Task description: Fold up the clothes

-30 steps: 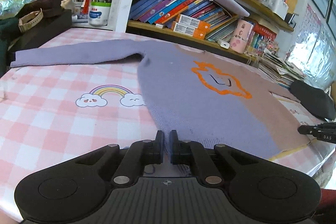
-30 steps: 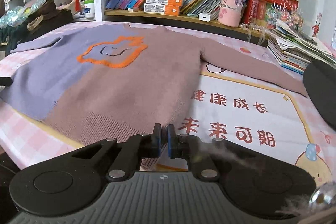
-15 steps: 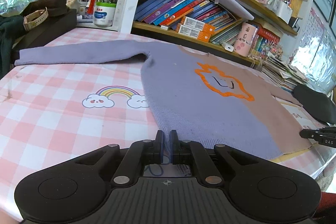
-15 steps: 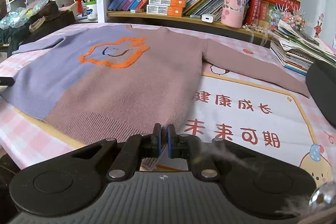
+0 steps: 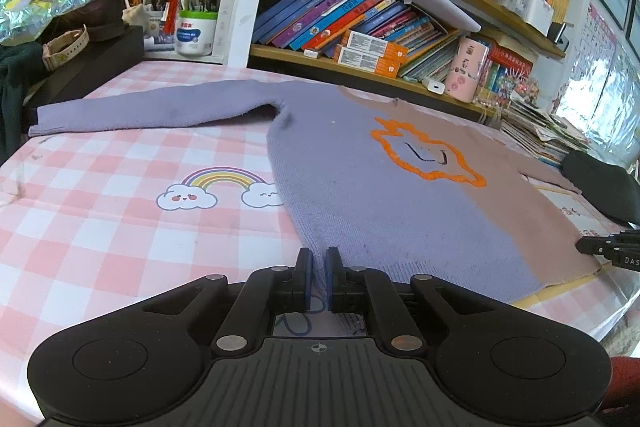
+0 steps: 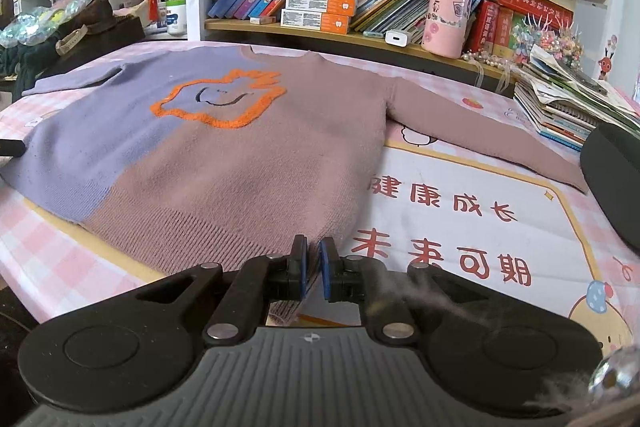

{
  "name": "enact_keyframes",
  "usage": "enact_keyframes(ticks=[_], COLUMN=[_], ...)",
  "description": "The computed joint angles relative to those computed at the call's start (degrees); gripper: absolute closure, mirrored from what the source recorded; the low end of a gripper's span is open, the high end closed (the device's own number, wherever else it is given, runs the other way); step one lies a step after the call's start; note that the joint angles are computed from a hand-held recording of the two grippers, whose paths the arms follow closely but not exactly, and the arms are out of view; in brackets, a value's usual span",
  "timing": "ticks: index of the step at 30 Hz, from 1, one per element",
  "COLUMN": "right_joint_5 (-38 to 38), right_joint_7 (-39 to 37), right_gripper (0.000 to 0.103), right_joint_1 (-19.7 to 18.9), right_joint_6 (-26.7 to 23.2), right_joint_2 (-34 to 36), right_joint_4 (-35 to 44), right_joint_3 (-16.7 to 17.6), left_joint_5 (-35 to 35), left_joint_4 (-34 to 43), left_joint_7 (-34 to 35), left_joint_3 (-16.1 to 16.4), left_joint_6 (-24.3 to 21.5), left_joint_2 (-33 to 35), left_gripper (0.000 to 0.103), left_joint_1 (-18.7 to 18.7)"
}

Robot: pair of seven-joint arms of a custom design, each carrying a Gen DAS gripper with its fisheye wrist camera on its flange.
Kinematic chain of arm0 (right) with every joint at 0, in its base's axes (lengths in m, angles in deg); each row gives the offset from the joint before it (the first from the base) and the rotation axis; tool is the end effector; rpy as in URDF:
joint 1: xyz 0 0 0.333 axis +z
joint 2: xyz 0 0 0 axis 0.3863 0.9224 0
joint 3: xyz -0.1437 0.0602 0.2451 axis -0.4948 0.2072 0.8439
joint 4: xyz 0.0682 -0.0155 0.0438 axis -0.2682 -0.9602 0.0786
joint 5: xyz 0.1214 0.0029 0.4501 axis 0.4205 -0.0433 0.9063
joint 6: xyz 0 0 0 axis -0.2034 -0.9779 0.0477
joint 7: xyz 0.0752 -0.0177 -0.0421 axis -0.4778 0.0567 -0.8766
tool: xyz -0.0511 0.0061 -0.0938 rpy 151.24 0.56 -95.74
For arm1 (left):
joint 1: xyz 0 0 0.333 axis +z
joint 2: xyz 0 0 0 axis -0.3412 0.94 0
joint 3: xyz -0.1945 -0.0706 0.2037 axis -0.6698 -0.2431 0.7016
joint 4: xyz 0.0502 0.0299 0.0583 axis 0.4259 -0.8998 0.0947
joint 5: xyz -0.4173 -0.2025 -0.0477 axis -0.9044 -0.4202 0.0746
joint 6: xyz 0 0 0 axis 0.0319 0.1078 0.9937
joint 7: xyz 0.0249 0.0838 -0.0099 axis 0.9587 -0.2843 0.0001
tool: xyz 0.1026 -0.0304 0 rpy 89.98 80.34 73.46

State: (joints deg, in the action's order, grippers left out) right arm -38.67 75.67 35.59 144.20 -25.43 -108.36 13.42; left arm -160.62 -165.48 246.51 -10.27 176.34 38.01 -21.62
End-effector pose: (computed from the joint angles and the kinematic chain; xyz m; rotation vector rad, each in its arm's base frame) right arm 0.3452 0.1989 0.4395 -1.4555 1.9683 -1.0381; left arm 0.6067 -0.0593 0.4247 -1.0943 2.3878 -1.4345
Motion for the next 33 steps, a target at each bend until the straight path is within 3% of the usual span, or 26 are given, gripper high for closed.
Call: enact_keyframes(ticks=[9,10,11,13,14,16,18,22,24,33], right_joint_5=[0.36,0.57,0.80,0.88,0.76,0.44,-0.12,-1.28,-1.67,-3.50], right_joint_7=[0.33,0.45,0.55,0.75,0.81,0.94,1.06,0.80,0.73,2.90], right_gripper=[0.093,0.089,0.076,0.053,0.050,0.044,0.038,0.028,0.026,0.010], right_joint_1=[0.16,0.25,0.37,0.35,0.24,-0.08,-0.29,-0.56,-0.64,-1.35], right_joint_6=[0.37,0.55,0.82,1.45,1.45,1.01,0.82,0.54,0.04,-2.46], right_joint_2=[-0.63,-0.94,-1.37,-2.31,-2.60,-2.79,-3.13,-3.42,-3.32,-3.74], right_joint_4=[-0.51,-0.72,-1.02,-1.65,-1.75,-1.51,-1.39,-1.11,-0.89,-0.97], right_joint_3=[-0.51,-0.65,-0.83,-0.69,-0.32,0.45,0.94,1.49,1.69,2.17], left_joint_5=[-0.65,-1.08,-2.31,-4.78,-6.04,-9.65,-12.65,-13.99,-13.89,-17.40], left_joint_4=[-1.03,-1.37,-1.83,-2.70,-3.11,-3.77,-4.49,-4.79,-4.58,-4.34], left_joint_7=[2.24,2.70,4.24,7.35,8.93,12.96,16.61,19.04,18.80,21.46], left_joint_3=[-0.02,0.01,0.14,0.48,0.68,1.19,1.61,1.53,1.35,1.21], left_joint_6=[1.98,2.27,2.63,3.29,3.58,3.95,3.94,4.41,5.21,8.32], left_joint_2=[-0.99,-1.40,-2.05,-3.32,-3.94,-5.04,-5.94,-6.26,-6.01,-5.62], left_gripper=[0.095,0.093,0.093,0.084,0.081,0.061,0.049,0.033,0.032,0.011], left_joint_1=[-0.71,-0.80,-0.98,-1.40,-1.63,-2.17,-2.55,-2.78,-2.83,-2.83])
